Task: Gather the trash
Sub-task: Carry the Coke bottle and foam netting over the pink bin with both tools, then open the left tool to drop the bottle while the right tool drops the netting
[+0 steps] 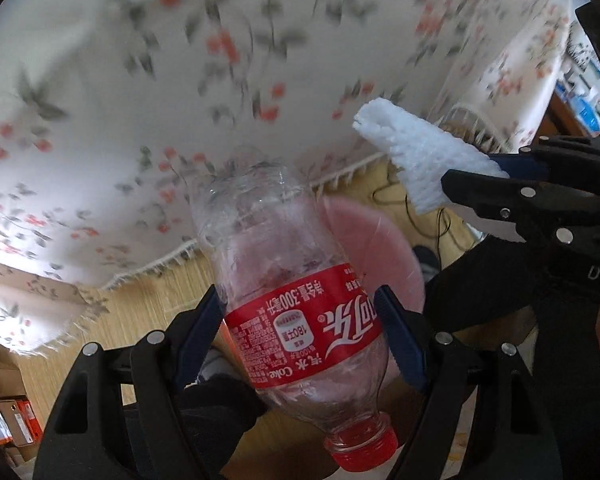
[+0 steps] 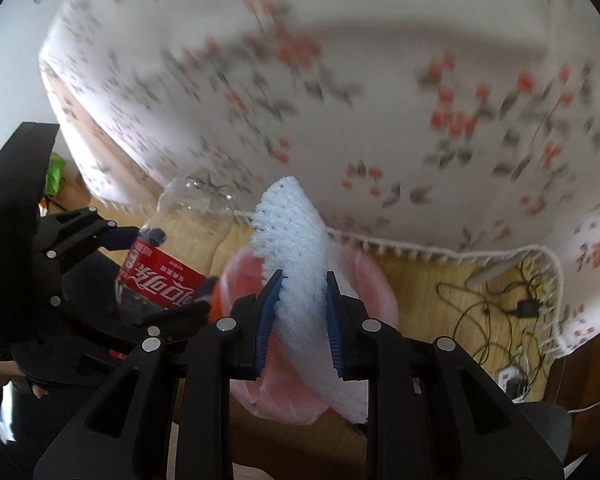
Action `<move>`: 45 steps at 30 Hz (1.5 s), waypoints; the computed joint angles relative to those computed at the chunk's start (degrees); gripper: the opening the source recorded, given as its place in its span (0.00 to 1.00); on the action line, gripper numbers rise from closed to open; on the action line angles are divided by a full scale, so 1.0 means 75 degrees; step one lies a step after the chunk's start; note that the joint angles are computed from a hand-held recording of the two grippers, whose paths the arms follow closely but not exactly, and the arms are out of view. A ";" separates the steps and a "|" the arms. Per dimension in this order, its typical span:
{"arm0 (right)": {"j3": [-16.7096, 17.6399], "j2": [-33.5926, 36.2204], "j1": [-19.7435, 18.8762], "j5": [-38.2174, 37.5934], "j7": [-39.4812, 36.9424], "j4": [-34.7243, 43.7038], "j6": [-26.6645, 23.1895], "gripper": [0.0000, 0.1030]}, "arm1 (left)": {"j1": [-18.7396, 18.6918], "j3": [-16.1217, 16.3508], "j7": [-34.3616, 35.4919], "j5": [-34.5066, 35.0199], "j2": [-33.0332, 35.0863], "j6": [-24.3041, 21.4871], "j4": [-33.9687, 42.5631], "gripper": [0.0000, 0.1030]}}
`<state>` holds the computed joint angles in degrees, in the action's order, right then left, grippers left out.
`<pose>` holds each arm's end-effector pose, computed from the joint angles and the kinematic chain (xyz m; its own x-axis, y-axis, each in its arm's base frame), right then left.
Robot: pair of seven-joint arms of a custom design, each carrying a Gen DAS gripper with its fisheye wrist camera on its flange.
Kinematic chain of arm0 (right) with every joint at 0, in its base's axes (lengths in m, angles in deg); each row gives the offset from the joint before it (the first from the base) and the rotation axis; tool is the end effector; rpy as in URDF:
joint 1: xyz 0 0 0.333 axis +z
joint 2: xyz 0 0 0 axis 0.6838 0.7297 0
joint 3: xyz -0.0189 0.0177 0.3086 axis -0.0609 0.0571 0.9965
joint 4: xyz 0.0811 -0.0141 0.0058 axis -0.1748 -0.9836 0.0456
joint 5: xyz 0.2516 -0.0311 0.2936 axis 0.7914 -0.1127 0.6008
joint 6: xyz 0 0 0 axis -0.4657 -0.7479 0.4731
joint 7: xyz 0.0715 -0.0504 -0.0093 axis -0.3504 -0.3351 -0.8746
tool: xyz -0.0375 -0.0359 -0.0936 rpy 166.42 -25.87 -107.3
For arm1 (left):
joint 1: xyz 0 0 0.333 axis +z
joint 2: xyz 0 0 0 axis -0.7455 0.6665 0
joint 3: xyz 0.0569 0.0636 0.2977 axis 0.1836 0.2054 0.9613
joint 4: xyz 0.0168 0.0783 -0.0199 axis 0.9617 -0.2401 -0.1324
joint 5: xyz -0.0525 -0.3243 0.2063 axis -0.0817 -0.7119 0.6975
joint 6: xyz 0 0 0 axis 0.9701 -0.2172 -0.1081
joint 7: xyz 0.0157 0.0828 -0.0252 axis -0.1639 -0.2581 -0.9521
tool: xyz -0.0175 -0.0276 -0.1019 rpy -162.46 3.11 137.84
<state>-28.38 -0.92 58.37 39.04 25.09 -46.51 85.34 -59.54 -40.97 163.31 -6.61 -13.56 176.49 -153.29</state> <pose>0.5295 0.1992 0.6253 0.1443 -0.9714 -0.1885 -0.9011 -0.0503 -0.4307 0.5470 -0.2414 0.6052 -0.5962 -0.8028 0.0108 -0.7625 0.5619 -0.3207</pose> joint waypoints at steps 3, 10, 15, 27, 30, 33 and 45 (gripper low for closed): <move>-0.0036 0.0163 -0.0015 0.0113 0.0021 -0.0144 -0.0034 0.23 | -0.0006 -0.0014 -0.0060 0.0059 0.0228 -0.0033 0.0003 0.74; -0.0120 0.0539 -0.0041 0.0356 -0.0041 -0.0179 -0.0119 0.23 | 0.0051 -0.0056 -0.0131 0.0228 0.0869 -0.0169 0.0363 0.74; -0.0141 0.0665 -0.0035 0.0434 -0.0071 -0.0221 -0.0120 0.23 | 0.0039 -0.0107 -0.0146 0.0351 0.1089 -0.0369 0.0467 0.74; -0.0146 0.0943 -0.0001 0.0649 -0.0161 -0.0171 -0.0278 0.23 | 0.0068 -0.0098 -0.0254 0.0497 0.1141 -0.0371 0.0406 0.82; -0.0127 0.1044 0.0042 0.0728 -0.0158 -0.0133 -0.0315 0.23 | 0.0090 -0.0059 -0.0374 0.0610 0.1083 -0.0353 0.0351 0.82; -0.0112 0.1181 0.0084 0.0818 -0.0189 -0.0060 -0.0353 0.23 | 0.0118 -0.0015 -0.0479 0.0768 0.1073 -0.0407 0.0342 0.83; -0.0078 0.1726 0.0221 0.1048 -0.0408 0.0058 -0.0310 0.26 | 0.0219 0.0028 -0.0719 0.0897 0.1075 -0.0466 0.0354 0.84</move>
<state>-28.96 12.03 60.03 46.90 22.03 -46.07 83.01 -57.90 -40.76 157.91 0.12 -5.50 173.00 -150.63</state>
